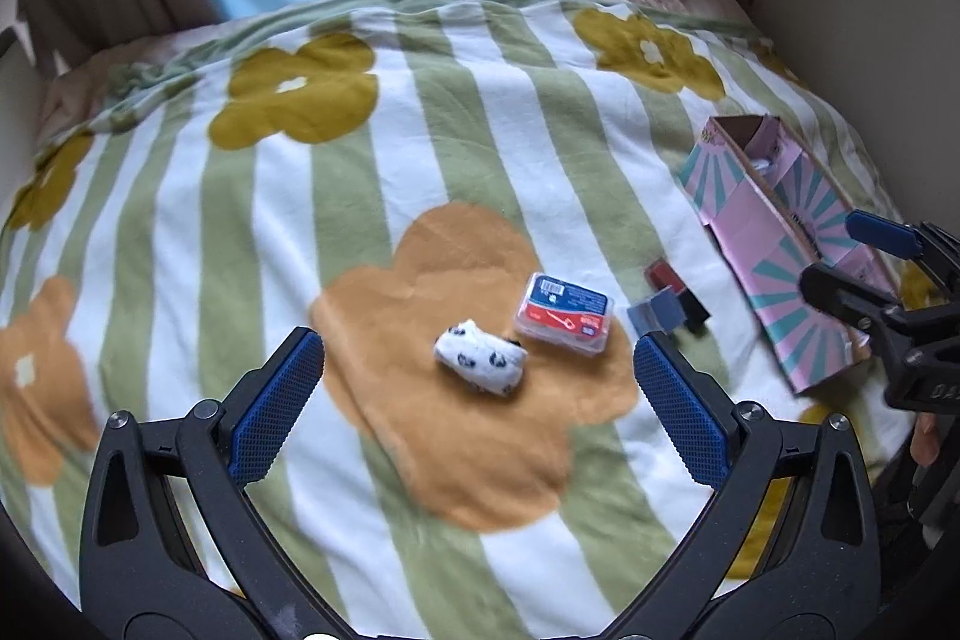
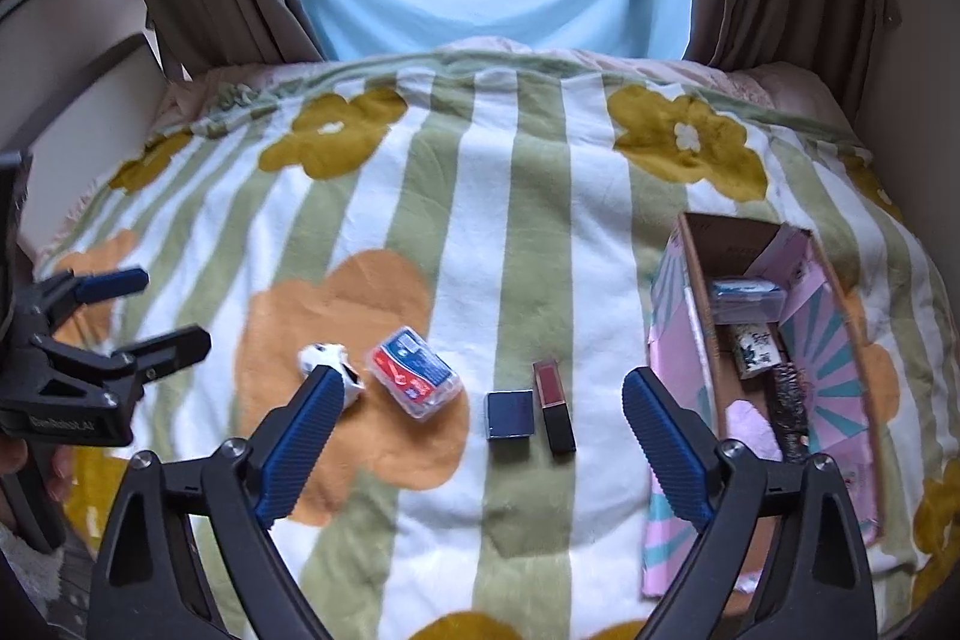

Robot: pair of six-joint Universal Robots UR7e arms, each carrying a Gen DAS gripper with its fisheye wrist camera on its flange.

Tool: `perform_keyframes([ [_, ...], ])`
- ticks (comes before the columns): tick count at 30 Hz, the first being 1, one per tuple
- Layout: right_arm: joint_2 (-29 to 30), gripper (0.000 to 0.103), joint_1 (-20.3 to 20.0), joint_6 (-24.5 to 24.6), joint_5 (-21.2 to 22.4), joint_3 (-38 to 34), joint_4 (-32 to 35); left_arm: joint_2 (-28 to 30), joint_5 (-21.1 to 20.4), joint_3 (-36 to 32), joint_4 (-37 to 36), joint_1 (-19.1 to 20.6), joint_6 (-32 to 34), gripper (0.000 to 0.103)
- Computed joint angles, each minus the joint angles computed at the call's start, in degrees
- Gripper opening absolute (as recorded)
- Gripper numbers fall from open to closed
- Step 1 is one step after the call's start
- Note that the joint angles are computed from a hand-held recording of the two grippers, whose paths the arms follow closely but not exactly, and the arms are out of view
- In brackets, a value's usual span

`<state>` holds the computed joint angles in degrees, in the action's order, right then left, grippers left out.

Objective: Organize objects
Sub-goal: 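Grasp the dark blue square box with the right tool while the left tool grasps the panda sock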

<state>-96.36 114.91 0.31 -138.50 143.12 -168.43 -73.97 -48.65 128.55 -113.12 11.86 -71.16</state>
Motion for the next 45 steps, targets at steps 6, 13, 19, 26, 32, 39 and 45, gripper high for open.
perform_keyframes([
  [6, 8.1, 0.081, -9.2, -8.5, 5.0, 5.1, -19.1, 5.9, 1.4, 5.1, -16.1, 5.4, 10.0, 0.103],
  [13, 15.8, 0.071, -16.9, -12.3, 9.3, 7.6, -32.2, 13.6, 1.3, 7.9, -29.3, 9.8, 17.5, 0.098],
  [19, 20.8, 0.066, -20.7, -14.2, 11.5, 8.3, -38.6, 17.5, 1.1, 9.2, -35.0, 11.8, 21.3, 0.096],
  [26, 25.2, 0.059, -22.5, -17.4, 12.4, 8.0, -44.3, 19.8, 0.9, 10.1, -40.2, 14.2, 23.6, 0.093],
  [32, 26.7, 0.049, -23.2, -18.1, 12.5, 7.3, -44.8, 21.2, 0.6, 10.2, -42.7, 14.9, 25.4, 0.083],
  [39, 26.3, 0.036, -24.7, -16.8, 13.0, 7.3, -43.7, 22.1, 1.2, 10.1, -42.6, 14.4, 26.6, 0.067],
  [45, 25.8, 0.036, -24.5, -16.4, 12.8, 7.2, -42.8, 21.8, 1.3, 9.7, -41.2, 14.2, 26.8, 0.065],
])
